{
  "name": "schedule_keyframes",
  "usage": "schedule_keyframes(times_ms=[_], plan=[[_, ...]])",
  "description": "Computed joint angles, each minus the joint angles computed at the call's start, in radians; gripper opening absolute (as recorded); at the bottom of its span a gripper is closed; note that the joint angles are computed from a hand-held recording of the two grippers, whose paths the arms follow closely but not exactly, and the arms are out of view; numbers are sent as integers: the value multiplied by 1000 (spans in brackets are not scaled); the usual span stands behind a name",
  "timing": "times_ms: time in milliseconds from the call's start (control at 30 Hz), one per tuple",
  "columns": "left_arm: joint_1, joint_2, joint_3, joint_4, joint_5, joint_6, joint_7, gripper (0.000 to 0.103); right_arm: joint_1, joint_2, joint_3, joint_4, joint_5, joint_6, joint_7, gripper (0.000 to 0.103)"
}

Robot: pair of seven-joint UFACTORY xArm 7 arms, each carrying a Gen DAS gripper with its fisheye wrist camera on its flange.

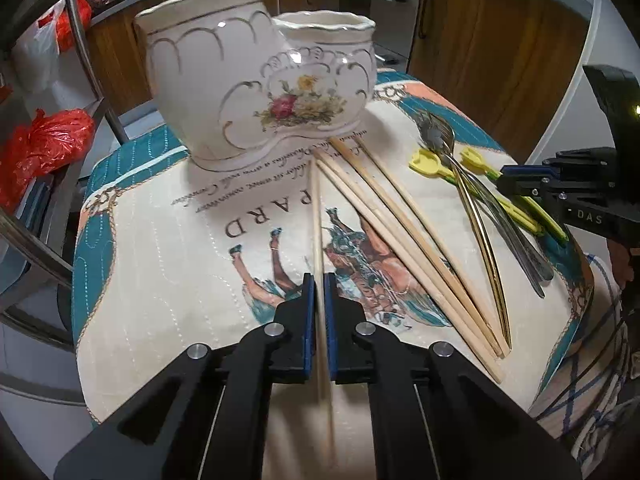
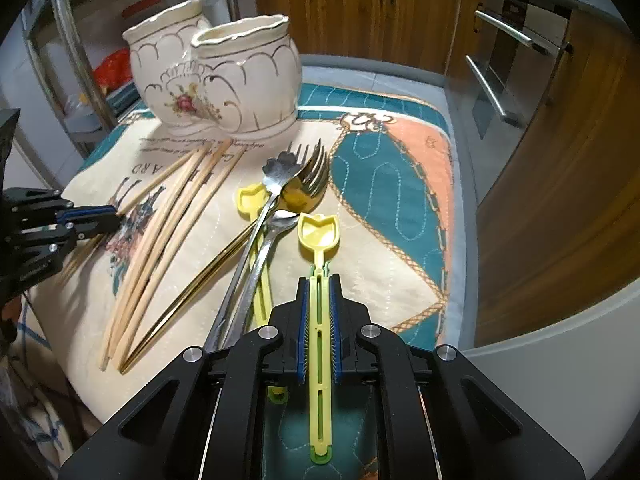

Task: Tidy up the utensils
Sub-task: 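Lift and drop the yellow spoon and chopstick into the ceramic holder with both tools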

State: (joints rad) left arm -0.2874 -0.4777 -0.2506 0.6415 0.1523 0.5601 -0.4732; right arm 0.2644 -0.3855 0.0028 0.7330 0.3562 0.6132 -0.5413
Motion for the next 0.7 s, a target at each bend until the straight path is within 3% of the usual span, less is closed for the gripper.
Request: schedule_keyframes(times_ms=[300, 433, 600, 700], plan=[[35, -80, 4, -26, 18, -44, -3, 5, 33, -36, -34, 8, 84, -93, -42, 11], [60, -121, -6, -27, 42, -109, -1, 5, 72, -25, -49, 46, 144, -134, -72, 11], [142, -136, -48, 0, 101, -234, -22, 5, 157, 14, -74, 135, 289, -206, -154, 11], [220, -121, -75, 38, 138, -313, -48, 5, 235, 64, -108, 224, 459, -250, -263, 10]])
